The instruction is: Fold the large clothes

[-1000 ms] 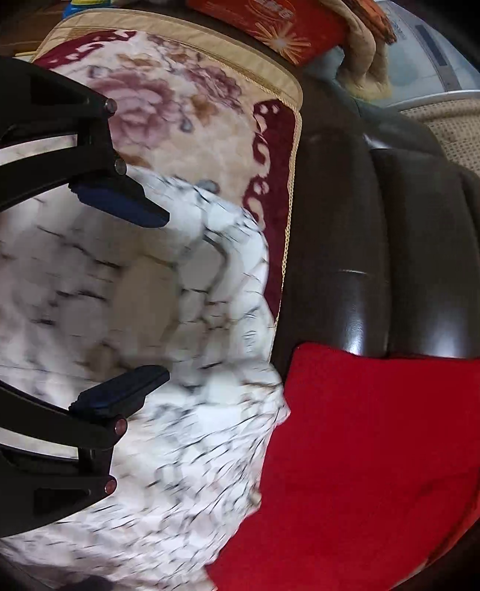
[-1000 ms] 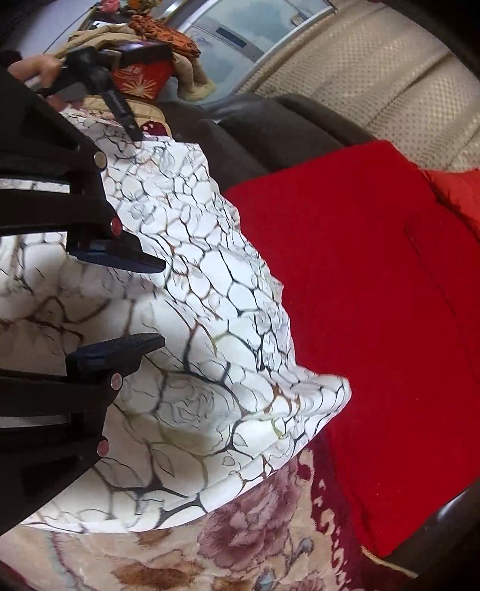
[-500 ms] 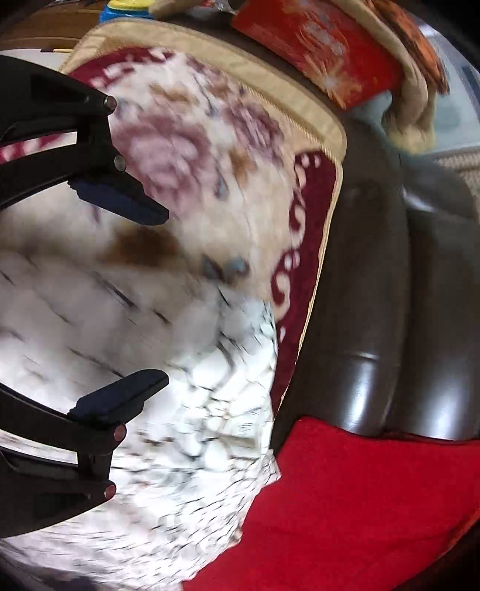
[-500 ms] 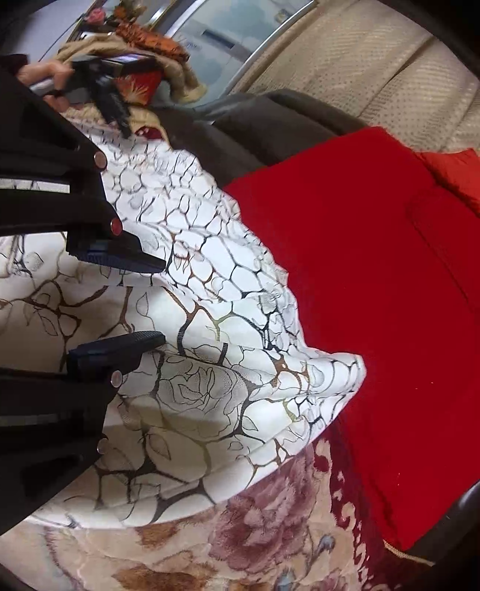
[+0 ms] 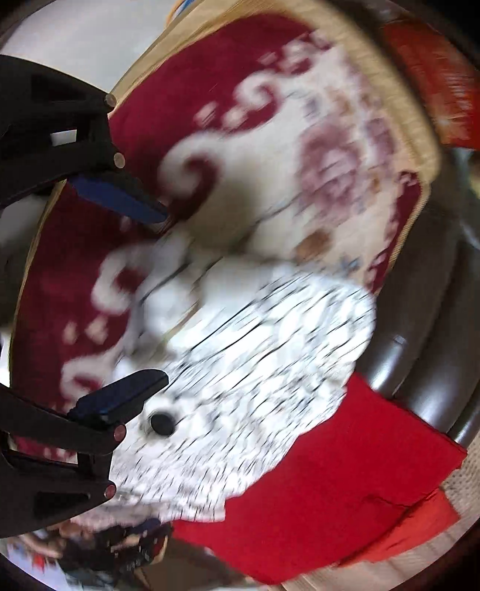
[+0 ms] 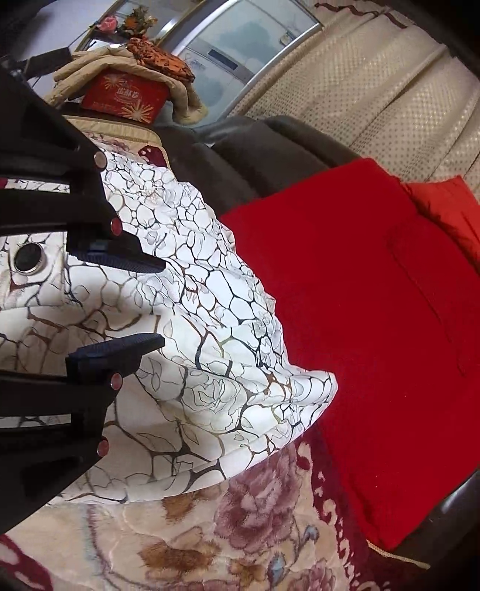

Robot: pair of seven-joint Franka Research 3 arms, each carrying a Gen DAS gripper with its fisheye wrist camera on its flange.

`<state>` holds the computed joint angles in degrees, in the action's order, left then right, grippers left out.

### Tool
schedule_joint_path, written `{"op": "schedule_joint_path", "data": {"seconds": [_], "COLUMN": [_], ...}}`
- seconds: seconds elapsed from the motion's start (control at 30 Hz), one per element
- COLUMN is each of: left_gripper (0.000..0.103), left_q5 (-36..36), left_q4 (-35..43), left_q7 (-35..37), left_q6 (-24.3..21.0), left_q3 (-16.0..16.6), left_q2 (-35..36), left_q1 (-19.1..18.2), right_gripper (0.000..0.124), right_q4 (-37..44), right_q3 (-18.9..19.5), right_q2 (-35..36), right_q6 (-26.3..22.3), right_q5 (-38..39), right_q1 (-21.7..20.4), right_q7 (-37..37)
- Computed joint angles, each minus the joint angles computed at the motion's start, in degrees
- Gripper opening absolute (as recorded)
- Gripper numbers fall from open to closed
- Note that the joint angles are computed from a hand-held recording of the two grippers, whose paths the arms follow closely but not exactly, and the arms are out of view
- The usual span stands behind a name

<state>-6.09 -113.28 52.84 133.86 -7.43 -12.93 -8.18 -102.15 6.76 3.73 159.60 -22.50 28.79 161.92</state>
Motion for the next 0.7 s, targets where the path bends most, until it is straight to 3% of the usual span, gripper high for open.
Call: {"op": "schedule_joint_path", "data": {"seconds": [0.07, 0.23, 0.33, 0.43, 0.5, 0.7], "left_gripper": [0.082, 0.082, 0.082, 0.082, 0.082, 0.081], "left_q5": [-4.6, -2.8, 2.0, 11.2, 14.7, 21.4], "left_q4": [-0.8, 1.7, 4.7, 7.5, 8.0, 8.2], "left_q7": [1.2, -4.3, -6.3, -8.6, -9.6, -10.3], "left_q6": [3.1, 5.9, 4.7, 1.4, 0.2, -3.3], "left_q3": [0.5, -0.8, -1.6, -3.1, -3.5, -4.2], "left_q2": [1.1, 5.5, 8.2, 10.0, 10.2, 8.5], "left_q1": [-1.1, -0.2, 0.4, 0.1, -0.2, -1.2], "right_gripper": [0.038, 0.038, 0.038, 0.037, 0.037, 0.037], "right_q4": [-0.1, -1.0, -0.6, 2.0, 2.0, -0.2], "right_q3": [0.0, 0.0, 0.0, 0.6, 0.2, -0.6], "right_q2": [-0.2, -0.3, 0.3, 2.5, 2.7, 0.2], "right_q6": [-0.1, 0.9, -0.6, -7.4, -6.9, -4.0], "right_q5": [-0.8, 0.9, 2.9, 10.9, 12.2, 6.9], "right_q1": [0.1, -0.5, -0.8, -1.3, -1.1, -0.2], "right_q7": [0.4, -0.7, -2.3, -8.7, -9.8, -7.4]}}
